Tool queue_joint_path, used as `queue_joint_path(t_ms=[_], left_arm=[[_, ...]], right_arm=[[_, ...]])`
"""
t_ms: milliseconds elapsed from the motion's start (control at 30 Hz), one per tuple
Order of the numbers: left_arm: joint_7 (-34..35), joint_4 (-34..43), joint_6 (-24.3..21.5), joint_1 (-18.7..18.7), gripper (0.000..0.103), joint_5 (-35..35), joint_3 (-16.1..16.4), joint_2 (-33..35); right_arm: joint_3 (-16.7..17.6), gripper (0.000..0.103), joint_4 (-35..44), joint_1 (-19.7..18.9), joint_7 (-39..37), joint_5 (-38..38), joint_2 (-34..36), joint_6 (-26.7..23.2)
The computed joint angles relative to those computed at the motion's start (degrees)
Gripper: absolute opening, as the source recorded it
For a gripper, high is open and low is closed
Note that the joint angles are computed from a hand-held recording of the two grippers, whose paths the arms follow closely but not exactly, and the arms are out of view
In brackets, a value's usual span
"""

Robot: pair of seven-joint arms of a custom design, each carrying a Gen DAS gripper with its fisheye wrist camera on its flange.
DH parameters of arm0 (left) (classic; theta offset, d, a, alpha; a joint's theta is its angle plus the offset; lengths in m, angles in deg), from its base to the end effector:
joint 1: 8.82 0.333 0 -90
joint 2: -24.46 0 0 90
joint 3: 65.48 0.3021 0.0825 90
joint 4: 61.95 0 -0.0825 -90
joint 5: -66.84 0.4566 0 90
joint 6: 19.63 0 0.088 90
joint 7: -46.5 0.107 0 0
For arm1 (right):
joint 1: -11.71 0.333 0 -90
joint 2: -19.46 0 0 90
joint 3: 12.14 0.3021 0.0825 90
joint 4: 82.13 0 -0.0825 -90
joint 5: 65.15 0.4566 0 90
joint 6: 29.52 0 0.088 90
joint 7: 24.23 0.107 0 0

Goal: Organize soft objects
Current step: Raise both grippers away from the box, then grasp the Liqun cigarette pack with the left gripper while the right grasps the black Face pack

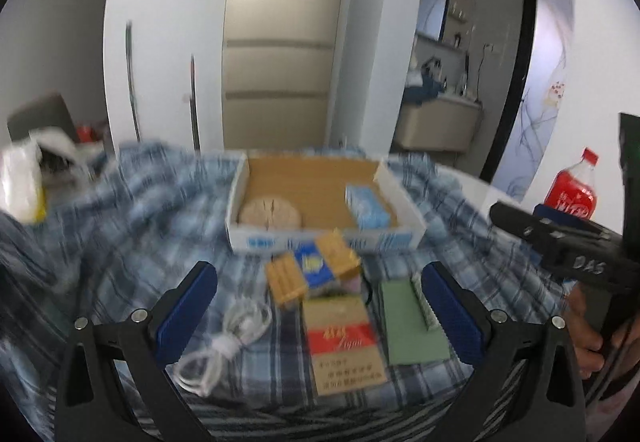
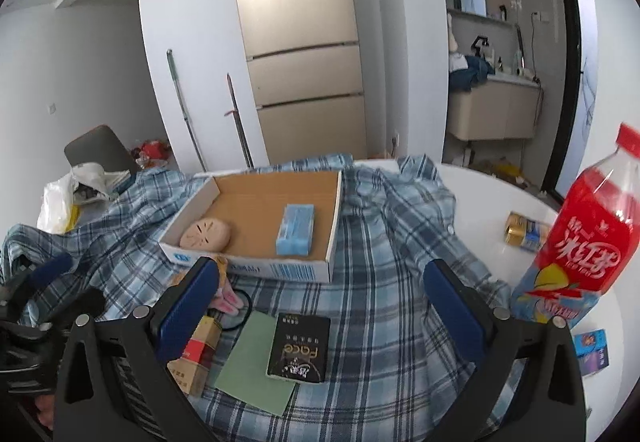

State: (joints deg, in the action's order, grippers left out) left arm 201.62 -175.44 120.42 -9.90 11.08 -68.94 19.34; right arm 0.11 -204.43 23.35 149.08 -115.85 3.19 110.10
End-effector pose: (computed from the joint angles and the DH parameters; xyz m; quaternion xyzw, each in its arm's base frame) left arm 0.6436 -0.0531 0.5312 -0.4086 0.7917 -0.4332 0.1364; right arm 0.5371 0.2451 0.5558 -0.4545 0.7630 -0.3440 0.3047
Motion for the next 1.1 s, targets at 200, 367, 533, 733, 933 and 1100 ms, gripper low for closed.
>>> queue_joint_path(t_ms=[200,367,533,733,933,1100], left_arm=[[-9.32,2.27,-3.6,0.58,0.093,12.63,-1.6,4.03],[-12.66,3.91,-6.54,1.0,0.092,17.87,-2.5,6.21],[-13.77,4.12,-7.63,1.04,0.092,21.05,-3.13,6.8],[-12.64,3.92,-7.16,1.4,0.088,19.43,-3.33,6.62],[-10.28,2.71,-6.49,0.89,0.084,19.02,-3.26,5.67],[-11.92,3.79,-7.96,0.79,0.08,21.4,-3.34,6.68]], right_arm=[[-1.38,0.102,-1.07,0.69,-2.49,4.63,0.93,1.54],[-1.33,0.102,-0.05,0.88,-4.63,6.04,2.41,-1.1],[-1.97,0.102,0.18,1.45,-6.48,8.14,3.27,-0.45],[-2.28,0.102,1.38,2.26,-8.27,9.38,4.86,-1.46],[-2.8,0.102,1.6,2.65,-8.5,10.35,5.22,-1.98],[-2.97,0.102,1.69,2.76,-8.88,10.84,5.36,-1.88]])
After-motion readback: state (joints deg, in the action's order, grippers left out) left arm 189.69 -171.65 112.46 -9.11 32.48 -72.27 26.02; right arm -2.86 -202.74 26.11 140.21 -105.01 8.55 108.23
